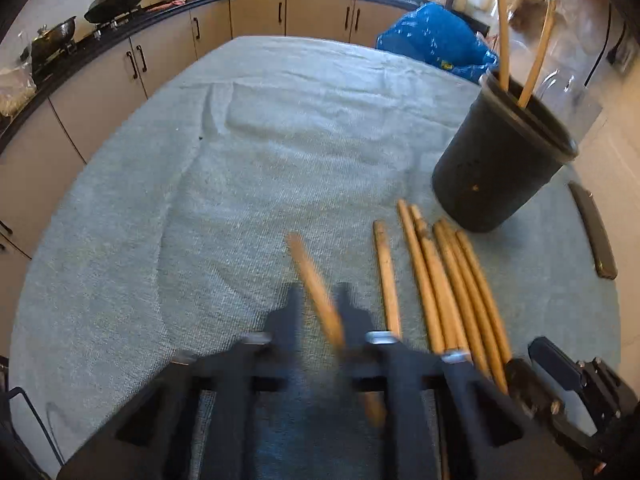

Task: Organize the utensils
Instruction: 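Grasp another chopstick with the left tool while the right tool grasps one, then lift both chopsticks and carry them above the black holder cup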

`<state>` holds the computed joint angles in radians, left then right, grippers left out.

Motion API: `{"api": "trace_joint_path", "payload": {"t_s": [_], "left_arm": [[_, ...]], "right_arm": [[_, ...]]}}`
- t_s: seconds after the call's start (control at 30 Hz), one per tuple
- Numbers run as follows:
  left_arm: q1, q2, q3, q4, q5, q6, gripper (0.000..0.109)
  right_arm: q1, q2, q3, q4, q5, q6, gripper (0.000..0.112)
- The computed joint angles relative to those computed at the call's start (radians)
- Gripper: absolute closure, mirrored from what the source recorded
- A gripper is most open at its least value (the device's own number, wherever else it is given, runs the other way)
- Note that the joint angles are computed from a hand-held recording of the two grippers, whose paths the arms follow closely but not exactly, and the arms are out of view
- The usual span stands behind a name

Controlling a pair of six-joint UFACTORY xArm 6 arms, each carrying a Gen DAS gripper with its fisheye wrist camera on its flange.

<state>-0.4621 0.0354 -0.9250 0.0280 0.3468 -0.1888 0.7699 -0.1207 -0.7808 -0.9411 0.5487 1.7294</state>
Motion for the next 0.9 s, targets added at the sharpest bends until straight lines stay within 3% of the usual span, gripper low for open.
{"api": "trace_joint_path", "payload": {"t_s": [0.17, 0.3, 0.57, 0.7, 0.77, 0.9], "left_arm": [[0.017, -0.03, 0.041, -0.109, -0.025, 0.144, 0.102], [0.027, -0.072, 0.089, -0.229, -0.038, 0.311, 0.102], [0.097, -0.123, 0.092, -0.519, 0.114, 0.621, 0.102], [0.102, -0.118, 0.073, -0.52, 0.16, 0.626, 0.102], [0.107, -0.102, 0.045, -0.503, 0.194, 0.605, 0.102], [0.111, -0.067, -0.015, -0.433, 0.262, 0.561, 0.102]], "right_arm": [[0.007, 0.038, -0.05, 0.069, 0.071, -0.078, 0.095], [0.018, 0.034, -0.064, 0.139, 0.143, -0.147, 0.098], [0.023, -0.177, 0.131, 0.355, 0.102, -0.218, 0.104], [0.017, -0.244, 0.194, 0.457, 0.049, -0.305, 0.098], [-0.001, -0.239, 0.181, 0.477, 0.066, -0.333, 0.084], [-0.053, -0.168, 0.106, 0.513, 0.098, -0.448, 0.083]]}}
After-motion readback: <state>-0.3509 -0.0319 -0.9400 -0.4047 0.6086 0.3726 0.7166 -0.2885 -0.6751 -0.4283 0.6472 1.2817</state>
